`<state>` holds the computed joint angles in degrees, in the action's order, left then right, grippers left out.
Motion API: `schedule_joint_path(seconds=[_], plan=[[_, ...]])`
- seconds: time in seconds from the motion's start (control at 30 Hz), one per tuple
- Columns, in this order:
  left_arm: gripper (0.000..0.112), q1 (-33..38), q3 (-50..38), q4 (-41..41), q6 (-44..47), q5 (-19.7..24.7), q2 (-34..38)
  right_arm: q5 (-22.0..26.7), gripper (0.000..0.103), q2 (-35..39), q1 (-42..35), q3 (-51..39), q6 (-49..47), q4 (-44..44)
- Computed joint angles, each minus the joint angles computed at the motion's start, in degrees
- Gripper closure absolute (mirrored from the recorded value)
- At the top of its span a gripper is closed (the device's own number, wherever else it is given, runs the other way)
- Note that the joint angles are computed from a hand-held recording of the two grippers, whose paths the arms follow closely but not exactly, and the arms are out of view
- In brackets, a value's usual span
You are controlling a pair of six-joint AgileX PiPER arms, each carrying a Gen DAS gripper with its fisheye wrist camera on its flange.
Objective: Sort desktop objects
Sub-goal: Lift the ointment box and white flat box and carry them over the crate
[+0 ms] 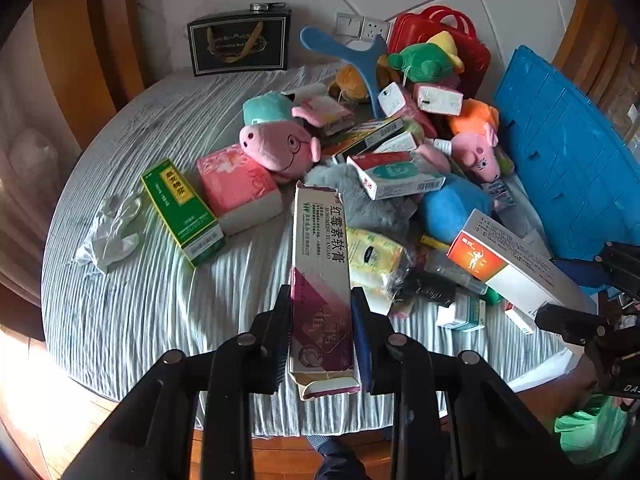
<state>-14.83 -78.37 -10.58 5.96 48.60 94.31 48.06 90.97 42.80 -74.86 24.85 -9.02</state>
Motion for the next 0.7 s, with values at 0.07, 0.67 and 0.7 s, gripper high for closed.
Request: schedule_joint_path(seconds=[0.07, 0.67, 0.7], plan=[[0.085, -1.46, -2.87, 0.74, -1.41, 1.36, 0.32, 1.45, 0.062, -0.72, -0.58, -1.33, 1.18, -1.37], [0.085, -12.47, -37.55, 9.48, -11.92, 14.18, 10.25, 9.24, 0.062, -10.77, -10.76, -8.68, -2.20, -2.42], [0.085, -12.96, -40.17, 9.91, -12.45, 15.18, 11.41, 9.47, 0.062, -11.19, -11.57, -9.18, -3.17, -2.04]])
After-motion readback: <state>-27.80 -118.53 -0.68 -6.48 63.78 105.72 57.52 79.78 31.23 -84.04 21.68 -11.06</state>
